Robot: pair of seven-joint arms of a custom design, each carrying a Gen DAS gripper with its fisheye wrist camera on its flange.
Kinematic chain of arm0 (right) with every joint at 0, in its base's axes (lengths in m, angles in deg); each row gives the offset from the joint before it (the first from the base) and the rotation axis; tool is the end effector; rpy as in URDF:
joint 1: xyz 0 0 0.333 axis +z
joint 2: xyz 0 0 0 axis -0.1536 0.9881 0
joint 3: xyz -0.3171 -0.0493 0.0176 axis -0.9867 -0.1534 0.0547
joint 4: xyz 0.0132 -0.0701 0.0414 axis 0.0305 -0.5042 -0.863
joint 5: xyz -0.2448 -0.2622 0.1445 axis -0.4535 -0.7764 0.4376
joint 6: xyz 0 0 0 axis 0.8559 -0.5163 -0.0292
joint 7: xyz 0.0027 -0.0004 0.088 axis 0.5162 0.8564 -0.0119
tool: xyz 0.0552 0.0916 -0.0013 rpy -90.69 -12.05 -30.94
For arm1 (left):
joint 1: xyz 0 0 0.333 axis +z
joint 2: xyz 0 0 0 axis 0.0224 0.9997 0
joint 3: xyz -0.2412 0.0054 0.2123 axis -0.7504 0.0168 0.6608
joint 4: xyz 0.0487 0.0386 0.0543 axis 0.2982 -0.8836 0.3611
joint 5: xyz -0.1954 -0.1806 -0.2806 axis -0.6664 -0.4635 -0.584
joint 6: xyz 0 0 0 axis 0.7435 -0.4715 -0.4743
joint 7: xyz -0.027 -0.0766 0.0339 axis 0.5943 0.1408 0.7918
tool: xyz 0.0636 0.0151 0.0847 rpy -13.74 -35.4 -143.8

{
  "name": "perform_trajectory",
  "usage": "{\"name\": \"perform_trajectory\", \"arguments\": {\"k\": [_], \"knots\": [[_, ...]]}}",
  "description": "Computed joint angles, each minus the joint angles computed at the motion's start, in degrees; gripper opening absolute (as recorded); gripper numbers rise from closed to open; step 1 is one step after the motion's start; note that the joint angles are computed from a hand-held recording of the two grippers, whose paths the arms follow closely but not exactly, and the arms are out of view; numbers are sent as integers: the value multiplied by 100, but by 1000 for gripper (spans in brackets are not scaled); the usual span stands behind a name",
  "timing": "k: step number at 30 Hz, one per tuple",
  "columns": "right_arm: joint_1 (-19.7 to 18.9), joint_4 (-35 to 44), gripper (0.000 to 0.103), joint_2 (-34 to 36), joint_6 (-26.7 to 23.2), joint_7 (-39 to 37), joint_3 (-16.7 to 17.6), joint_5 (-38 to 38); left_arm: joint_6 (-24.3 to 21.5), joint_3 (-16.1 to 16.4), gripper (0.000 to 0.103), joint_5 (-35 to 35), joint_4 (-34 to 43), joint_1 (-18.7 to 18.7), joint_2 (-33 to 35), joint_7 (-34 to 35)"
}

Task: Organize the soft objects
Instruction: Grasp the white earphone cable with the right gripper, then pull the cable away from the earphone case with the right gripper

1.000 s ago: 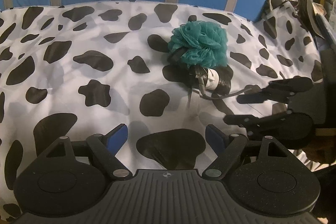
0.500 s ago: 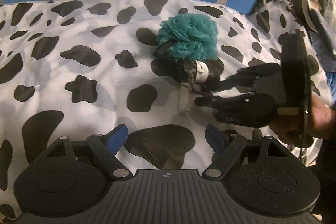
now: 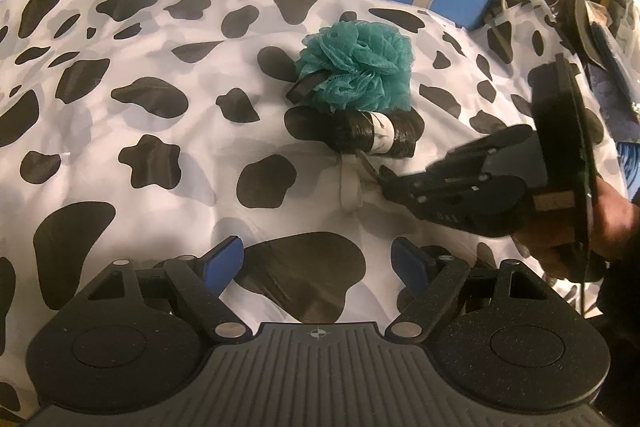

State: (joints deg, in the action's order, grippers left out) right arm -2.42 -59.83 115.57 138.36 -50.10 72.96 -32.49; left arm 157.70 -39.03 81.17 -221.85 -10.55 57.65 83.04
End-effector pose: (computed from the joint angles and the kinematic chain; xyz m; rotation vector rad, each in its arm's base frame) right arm 0.6118 0.1713 0.2551 -2.4226 1.0148 -0.2002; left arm 0.4854 -0.2272 0.3240 -1.9789 2.0176 -0.7918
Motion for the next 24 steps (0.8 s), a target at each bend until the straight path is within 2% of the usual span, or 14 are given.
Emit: {"name": "perform_trajectory", "arguments": {"k": [3,6,11,13,16,17,19,20,21,23,24], "knots": [[85,-149,5,-171,-216,162,-138,-181,7,-20,81,-15,-9,16,-2,-2],[170,-296,5,-335,-373,351,-279,-323,32,-209,81,-199,-30,180,-5,146],[323,-643,6,-585,-242,654,-489,-612,160,-606,81,-613,-116,520,-22,472],[307,-749,6,-629,-167,706,-474,-614,206,-637,81,-683,-132,532,-22,536],[307,-804,5,-681,-201,973,-498,-588,307,-388,81,-583,-154,291,-28,442],[301,-833,4,-721,-235,1046,-501,-580,353,-158,81,-471,-168,83,-36,333],[227,-933,4,-845,-276,1067,-441,-435,468,548,81,-154,-197,-552,-49,-17],[194,-1034,4,-949,-238,1025,-405,-335,481,651,81,-87,-194,-631,-41,-94],[185,-1140,4,-1053,-167,984,-387,-250,479,585,81,-74,-186,-558,-28,-112],[159,-1365,4,-1290,-22,900,-358,-26,440,231,81,-147,-172,-218,3,-58],[148,-1462,4,-1409,0,880,-361,95,501,192,81,-147,-183,-175,18,-66]]}}
